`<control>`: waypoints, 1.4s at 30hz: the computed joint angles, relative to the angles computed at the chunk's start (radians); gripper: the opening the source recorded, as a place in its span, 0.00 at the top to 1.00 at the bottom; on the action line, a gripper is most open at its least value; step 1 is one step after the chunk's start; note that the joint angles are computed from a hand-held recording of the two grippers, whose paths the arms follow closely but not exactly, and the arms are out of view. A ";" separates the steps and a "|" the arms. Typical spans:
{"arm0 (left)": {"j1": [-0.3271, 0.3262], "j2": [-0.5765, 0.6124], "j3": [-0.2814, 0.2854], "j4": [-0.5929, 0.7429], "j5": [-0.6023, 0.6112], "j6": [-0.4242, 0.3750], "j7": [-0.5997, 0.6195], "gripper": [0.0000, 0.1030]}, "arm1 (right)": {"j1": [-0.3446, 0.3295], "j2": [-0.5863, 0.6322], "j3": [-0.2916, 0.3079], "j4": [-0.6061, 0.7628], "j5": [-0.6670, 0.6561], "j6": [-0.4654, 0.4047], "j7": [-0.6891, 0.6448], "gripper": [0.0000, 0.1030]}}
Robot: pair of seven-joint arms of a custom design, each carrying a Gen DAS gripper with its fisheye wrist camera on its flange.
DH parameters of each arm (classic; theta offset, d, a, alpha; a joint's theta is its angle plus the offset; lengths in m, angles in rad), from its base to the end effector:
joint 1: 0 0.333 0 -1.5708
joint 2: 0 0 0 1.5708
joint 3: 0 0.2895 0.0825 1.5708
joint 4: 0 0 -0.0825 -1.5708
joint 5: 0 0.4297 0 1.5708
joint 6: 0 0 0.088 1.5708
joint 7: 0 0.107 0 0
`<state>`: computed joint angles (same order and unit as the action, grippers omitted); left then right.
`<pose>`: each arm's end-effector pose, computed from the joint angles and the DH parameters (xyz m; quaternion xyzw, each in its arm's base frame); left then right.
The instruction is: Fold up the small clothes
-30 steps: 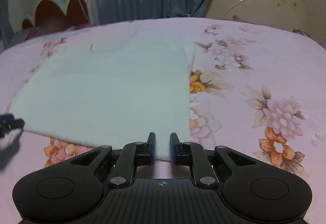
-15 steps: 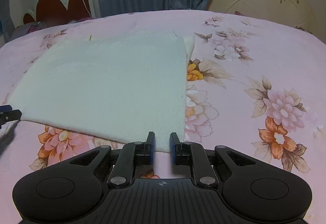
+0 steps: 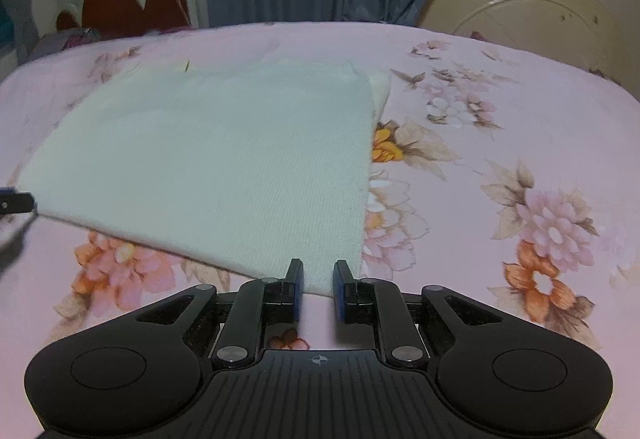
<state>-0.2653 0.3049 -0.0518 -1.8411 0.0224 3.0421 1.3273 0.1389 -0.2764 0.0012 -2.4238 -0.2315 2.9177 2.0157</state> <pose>0.6746 -0.2199 0.4220 -0.6096 0.6637 -0.3796 0.2092 0.5350 0.0898 0.4520 -0.6210 0.6861 -0.2349 0.2974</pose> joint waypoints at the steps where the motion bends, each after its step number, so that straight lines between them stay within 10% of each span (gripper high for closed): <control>1: 0.010 -0.021 -0.015 -0.031 -0.076 0.017 0.019 0.32 | -0.002 -0.026 -0.003 -0.030 0.013 0.034 0.018 0.72; 2: 0.049 -0.034 -0.065 -0.053 -0.166 0.029 0.069 0.35 | -0.003 -0.041 -0.006 -0.048 0.022 0.055 0.032 0.37; 4: 0.141 -0.045 -0.171 -0.081 -0.245 0.034 0.093 0.46 | 0.035 -0.070 -0.044 -0.084 0.067 0.100 0.010 0.26; 9: 0.279 0.009 -0.355 -0.038 -0.618 0.017 0.240 0.55 | 0.107 -0.077 -0.093 -0.077 0.134 0.102 -0.073 0.80; 12: 0.307 0.056 -0.405 -0.002 -0.789 0.069 0.263 0.58 | 0.154 -0.067 -0.121 -0.062 0.193 0.098 -0.132 0.80; 19: 0.249 0.141 -0.357 0.076 -0.795 0.161 0.120 0.65 | 0.188 0.000 -0.124 0.013 0.303 0.069 -0.209 0.80; 25: 0.340 0.257 -0.479 0.168 -0.722 0.221 0.112 0.64 | 0.235 0.146 -0.139 0.182 0.497 0.043 -0.362 0.94; 31: 0.266 0.305 -0.392 0.242 -0.635 0.200 0.020 0.75 | 0.190 0.345 -0.075 0.416 0.609 0.007 -0.451 0.94; 33: 0.269 0.316 -0.387 0.256 -0.615 0.171 -0.003 0.92 | 0.169 0.407 -0.045 0.491 0.607 -0.006 -0.458 0.94; 38: 0.360 0.347 -0.504 0.269 -0.650 0.186 0.092 0.92 | 0.145 0.515 -0.004 0.612 0.492 -0.005 -0.391 0.94; 42: 0.290 0.337 -0.407 0.266 -0.575 0.212 -0.008 0.85 | 0.155 0.592 -0.021 0.673 0.332 -0.072 -0.286 0.98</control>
